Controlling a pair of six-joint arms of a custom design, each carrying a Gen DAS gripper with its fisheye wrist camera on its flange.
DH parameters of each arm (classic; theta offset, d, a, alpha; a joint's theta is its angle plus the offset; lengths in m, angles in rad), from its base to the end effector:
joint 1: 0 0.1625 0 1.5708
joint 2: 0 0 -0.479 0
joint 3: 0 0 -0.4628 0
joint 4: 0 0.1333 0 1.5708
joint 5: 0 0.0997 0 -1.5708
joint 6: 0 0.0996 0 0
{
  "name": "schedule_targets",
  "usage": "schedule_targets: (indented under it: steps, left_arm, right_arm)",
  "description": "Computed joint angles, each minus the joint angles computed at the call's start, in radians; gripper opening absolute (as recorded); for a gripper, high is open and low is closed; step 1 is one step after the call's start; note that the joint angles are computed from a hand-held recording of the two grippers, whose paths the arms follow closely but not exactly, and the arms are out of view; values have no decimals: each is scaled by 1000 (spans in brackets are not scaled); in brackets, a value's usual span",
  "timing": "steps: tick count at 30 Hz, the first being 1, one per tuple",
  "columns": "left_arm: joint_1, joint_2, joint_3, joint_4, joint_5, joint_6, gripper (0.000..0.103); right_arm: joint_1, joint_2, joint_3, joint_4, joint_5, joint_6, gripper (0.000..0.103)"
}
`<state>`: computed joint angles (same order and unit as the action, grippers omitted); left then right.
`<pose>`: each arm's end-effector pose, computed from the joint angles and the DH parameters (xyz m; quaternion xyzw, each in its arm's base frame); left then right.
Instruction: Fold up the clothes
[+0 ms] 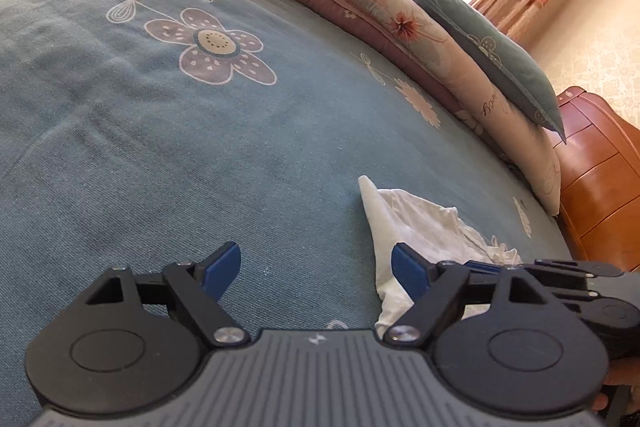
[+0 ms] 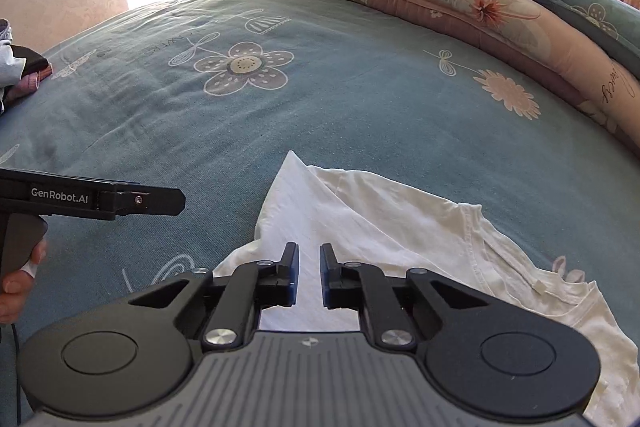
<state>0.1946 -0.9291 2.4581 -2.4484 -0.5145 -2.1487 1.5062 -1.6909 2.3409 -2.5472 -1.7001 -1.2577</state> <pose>-0.3064 -0.2846 -0.0156 -0.1589 0.8188 -0.5213 0.1804 0.0920 -0.4440 0.2964 0.5445 -0.8205 0.0888 0.1499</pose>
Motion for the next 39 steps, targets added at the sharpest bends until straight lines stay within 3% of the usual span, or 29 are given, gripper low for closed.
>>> schedule_targets:
  steps: [6,9,15,18,20,22,25,30,36,39]
  left_arm:
    - [5,-6,-6,21,-3,-3,85]
    - [1,-1,-3,-1,5,9,85]
    - [-5,-6,-13,58,8,-48,85]
    - [-7,-8,-13,64,14,-50,85]
    - [-5,-10,-18,85,12,-62,85]
    - [-3,-13,-24,115,7,-73,85]
    - [-4,-15,-24,124,6,-80,85]
    - [-5,-17,-29,155,3,-108,85]
    - [1,-7,-42,159,-3,-91,85]
    - [6,0,-46,145,-5,-61,85]
  right_arm:
    - [1,114,14,-25,-65,70,13]
    - [-19,110,40,-64,-32,32,14]
    - [-22,64,10,-24,27,55,14]
    - [-10,97,-3,-13,13,89,14]
    - [4,144,15,-72,-14,81,14]
    - [8,193,44,-209,2,40,14]
    - [14,217,27,-223,26,121,14]
    - [-7,94,31,-107,67,91,17]
    - [-34,32,62,-12,-17,44,17]
    - [-40,2,100,-14,-26,-27,16]
